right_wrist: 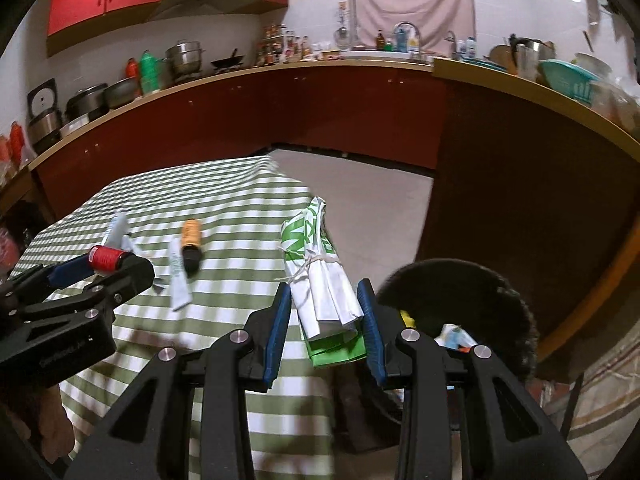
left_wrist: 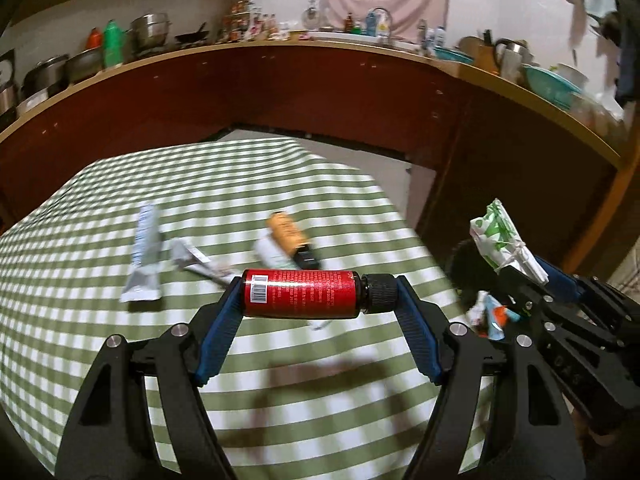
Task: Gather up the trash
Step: 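Carry the can and tube over the black bin while both tools open to drop them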
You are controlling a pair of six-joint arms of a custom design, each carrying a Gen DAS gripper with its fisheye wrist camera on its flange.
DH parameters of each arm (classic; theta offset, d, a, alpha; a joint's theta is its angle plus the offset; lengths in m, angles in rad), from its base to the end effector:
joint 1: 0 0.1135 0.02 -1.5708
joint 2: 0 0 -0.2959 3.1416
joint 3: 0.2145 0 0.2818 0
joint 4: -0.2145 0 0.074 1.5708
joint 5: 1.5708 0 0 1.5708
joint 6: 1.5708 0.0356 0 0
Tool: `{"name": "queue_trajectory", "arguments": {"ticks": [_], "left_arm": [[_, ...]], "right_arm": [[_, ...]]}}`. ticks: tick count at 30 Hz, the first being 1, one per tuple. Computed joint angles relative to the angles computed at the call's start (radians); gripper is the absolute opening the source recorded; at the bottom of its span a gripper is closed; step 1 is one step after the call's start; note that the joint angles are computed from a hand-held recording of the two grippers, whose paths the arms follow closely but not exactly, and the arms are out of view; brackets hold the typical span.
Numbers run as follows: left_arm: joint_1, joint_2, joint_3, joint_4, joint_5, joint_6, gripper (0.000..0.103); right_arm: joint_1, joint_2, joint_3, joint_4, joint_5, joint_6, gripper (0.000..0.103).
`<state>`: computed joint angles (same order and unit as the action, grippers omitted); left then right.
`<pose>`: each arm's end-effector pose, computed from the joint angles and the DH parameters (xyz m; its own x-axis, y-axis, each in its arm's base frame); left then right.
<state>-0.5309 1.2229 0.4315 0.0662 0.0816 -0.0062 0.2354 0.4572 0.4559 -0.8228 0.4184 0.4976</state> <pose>0.2031 -0.1226 0.1654 -0.5754 0.3307 -0.7480 0.5537 0.8307 -0.0587 0.1028 0.0098 0.2256 -0.6008 0.3044 -0.7392 0.3892 0.9190 0.0622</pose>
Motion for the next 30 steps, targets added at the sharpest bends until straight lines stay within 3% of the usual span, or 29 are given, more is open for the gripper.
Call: {"name": "queue_trajectory", "arguments": {"ticks": [7, 13, 20, 25, 30], "left_arm": [[-0.190, 0.059, 0.032, 0.037, -0.095, -0.078, 0.072], [-0.312, 0.120, 0.068, 0.064, -0.161, -0.124, 0.072], [-0.403, 0.204, 0.121, 0.086, -0.211, -0.155, 0.072], [-0.462, 0.271, 0.165, 0.100, -0.242, -0.175, 0.072], [-0.513, 0.349, 0.216, 0.113, -0.269, -0.182, 0.072]], "right_arm": [[-0.325, -0.140, -0.016, -0.058, -0.178, -0.188, 0.035], [-0.756, -0.195, -0.028, -0.071, -0.453, -0.439, 0.035], [-1.231, -0.156, -0.036, -0.078, -0.759, -0.726, 0.035], [-1.412, -0.111, -0.042, -0.070, -0.868, -0.839, 0.035], [-1.488, -0.062, -0.057, -0.031, -0.904, -0.882, 0.035]]}}
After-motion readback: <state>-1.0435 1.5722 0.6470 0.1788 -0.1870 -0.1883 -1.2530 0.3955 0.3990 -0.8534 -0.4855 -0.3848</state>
